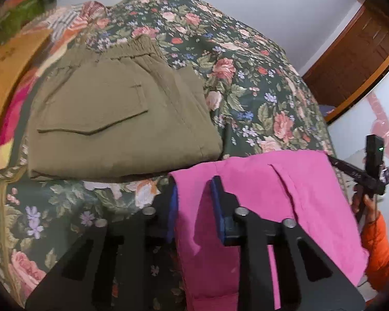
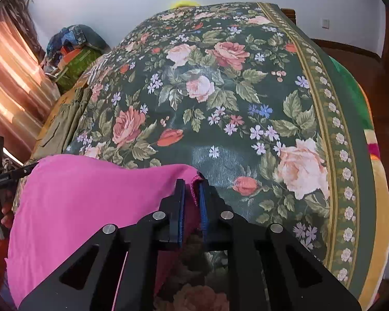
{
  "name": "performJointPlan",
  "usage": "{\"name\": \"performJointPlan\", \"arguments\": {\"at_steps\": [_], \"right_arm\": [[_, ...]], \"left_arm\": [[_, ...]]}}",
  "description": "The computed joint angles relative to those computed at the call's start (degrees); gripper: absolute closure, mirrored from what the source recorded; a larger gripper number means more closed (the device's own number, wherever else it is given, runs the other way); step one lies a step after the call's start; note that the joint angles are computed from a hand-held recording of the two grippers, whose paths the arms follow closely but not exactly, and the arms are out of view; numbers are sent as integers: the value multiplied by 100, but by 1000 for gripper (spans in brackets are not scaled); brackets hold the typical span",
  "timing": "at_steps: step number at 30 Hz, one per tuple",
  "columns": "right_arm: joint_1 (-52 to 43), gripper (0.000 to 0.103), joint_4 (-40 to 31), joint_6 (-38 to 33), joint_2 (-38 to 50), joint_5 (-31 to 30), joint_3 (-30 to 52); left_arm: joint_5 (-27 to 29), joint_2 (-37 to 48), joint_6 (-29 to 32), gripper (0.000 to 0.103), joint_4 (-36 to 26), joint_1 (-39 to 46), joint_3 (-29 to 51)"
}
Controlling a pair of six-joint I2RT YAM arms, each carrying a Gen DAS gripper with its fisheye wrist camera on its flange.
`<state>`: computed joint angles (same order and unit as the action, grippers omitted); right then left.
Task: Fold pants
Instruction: 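Grasp the folded edge of the pink pants with both grippers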
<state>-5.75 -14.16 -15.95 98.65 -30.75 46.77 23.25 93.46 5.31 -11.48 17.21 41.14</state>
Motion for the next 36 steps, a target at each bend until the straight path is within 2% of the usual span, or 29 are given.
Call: {"name": "performJointPlan", "arguments": {"at_steps": [5, 11, 12, 13, 14, 15, 20, 25, 26, 27, 28, 29, 30, 31, 36], "right_arm": [[55, 97, 407, 10, -210, 254, -188], [28, 97, 209, 53, -211, 299, -81], [1, 93, 169, 95, -272, 298, -91], [-34, 78, 28, 82, -309, 268, -48], [-49, 68, -88, 56, -330, 247, -16], [-55, 51, -143, 47, -375, 239, -17], [18, 49, -116, 11, -419, 227, -52], [92, 49, -184, 234, 199, 113, 215], [86, 49, -150, 263, 246, 53, 212], [79, 55, -65, 308, 264, -6, 186], [58, 68, -64, 299, 308, -112, 220], [34, 76, -106, 299, 352, -194, 270], [25, 92, -144, 340, 444, -275, 346], [16, 95, -168, 331, 509, -348, 393], [90, 99, 228, 347, 298, -185, 171]], "left_arm": [[-133, -68, 2, 90, 108, 2, -118], [-19, -95, 60, 89, -127, 99, 6], [55, -75, 81, 89, -234, 157, 78], [105, -31, 106, 87, -345, 190, 156], [117, -4, 116, 85, -401, 201, 197], [103, 36, 112, 80, -426, 206, 238], [396, 273, -53, 70, -398, 243, 386], [394, 490, -162, 71, -301, 201, 433], [377, 471, -173, 73, -246, 199, 396], [315, 440, -202, 80, -175, 185, 354], [195, 386, -231, 84, -72, 167, 286], [188, 356, -258, 85, -18, 172, 242], [207, 323, -298, 87, 40, 187, 191], [211, 304, -308, 88, 79, 211, 158], [-58, 65, -297, 91, 330, 173, -94]]}}
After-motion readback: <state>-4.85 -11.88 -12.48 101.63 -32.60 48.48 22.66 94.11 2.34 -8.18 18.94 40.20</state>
